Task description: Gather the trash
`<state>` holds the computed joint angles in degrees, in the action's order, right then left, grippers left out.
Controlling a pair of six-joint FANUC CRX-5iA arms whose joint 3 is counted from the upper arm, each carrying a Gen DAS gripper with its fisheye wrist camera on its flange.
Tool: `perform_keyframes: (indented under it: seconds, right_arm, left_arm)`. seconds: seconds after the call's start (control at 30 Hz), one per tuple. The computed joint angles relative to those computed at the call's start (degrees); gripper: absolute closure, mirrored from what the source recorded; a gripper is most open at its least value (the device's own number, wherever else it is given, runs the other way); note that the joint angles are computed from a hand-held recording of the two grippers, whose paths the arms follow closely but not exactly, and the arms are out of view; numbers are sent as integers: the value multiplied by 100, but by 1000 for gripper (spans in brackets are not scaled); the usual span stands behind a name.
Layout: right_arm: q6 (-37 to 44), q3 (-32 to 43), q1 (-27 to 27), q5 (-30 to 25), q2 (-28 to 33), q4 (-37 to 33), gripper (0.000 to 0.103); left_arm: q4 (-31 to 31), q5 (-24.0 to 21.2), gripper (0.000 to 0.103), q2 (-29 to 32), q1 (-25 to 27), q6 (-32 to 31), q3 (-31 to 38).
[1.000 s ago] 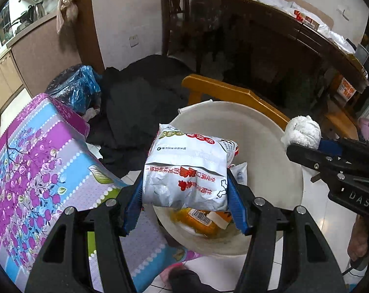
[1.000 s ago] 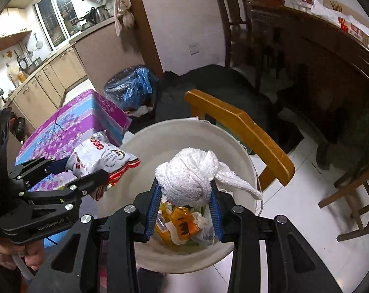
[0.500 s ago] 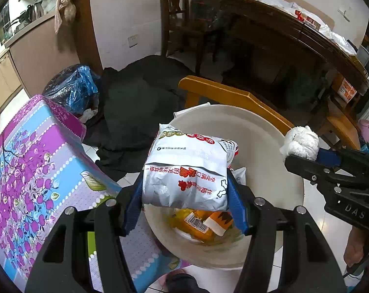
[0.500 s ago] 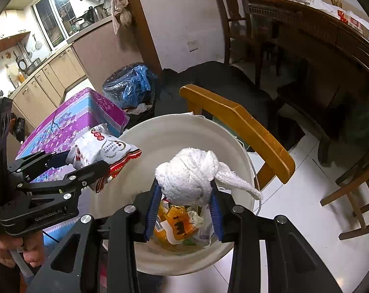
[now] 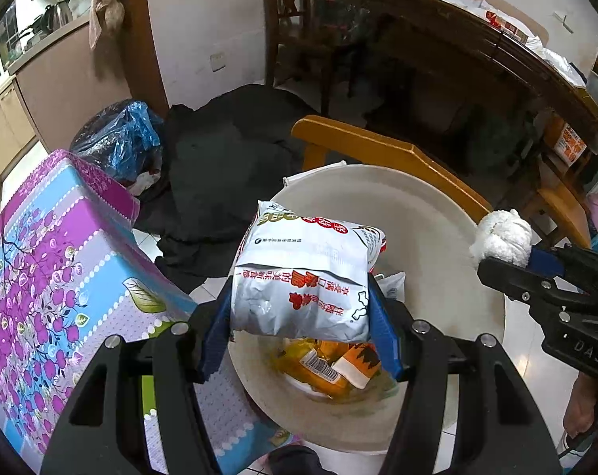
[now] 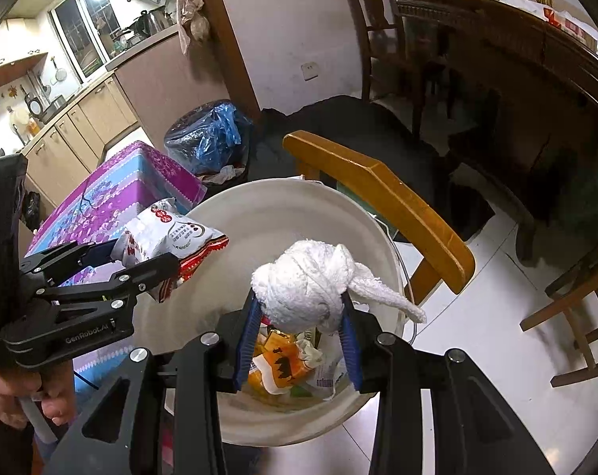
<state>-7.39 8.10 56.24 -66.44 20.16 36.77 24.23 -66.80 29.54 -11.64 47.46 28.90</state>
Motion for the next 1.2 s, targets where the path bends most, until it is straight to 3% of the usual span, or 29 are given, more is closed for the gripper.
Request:
perform_keyframes:
  seconds: [0.3,0.47,0.83,1.03,1.2]
  right_arm:
    - [-35,-39,-2,137,20,-23,58]
    - [-173,-173,2,230,-28,65,45]
    - [-672,-521,110,358,-216,407,44]
    - [-1029,-517,454,-109,-221,1088,36]
    - [-1361,-163,987,-1174,100,1865,21]
  left_arm:
    - [-187,-42,41,77,-41,99,95]
    - [-265,-18,37,112,-38,155,116]
    - [-124,234,28,-75,17,37,-156]
    - [286,630,24,-506,207,-290,-753]
    - [1073,1086,13,-1150,533,-1039,-1667]
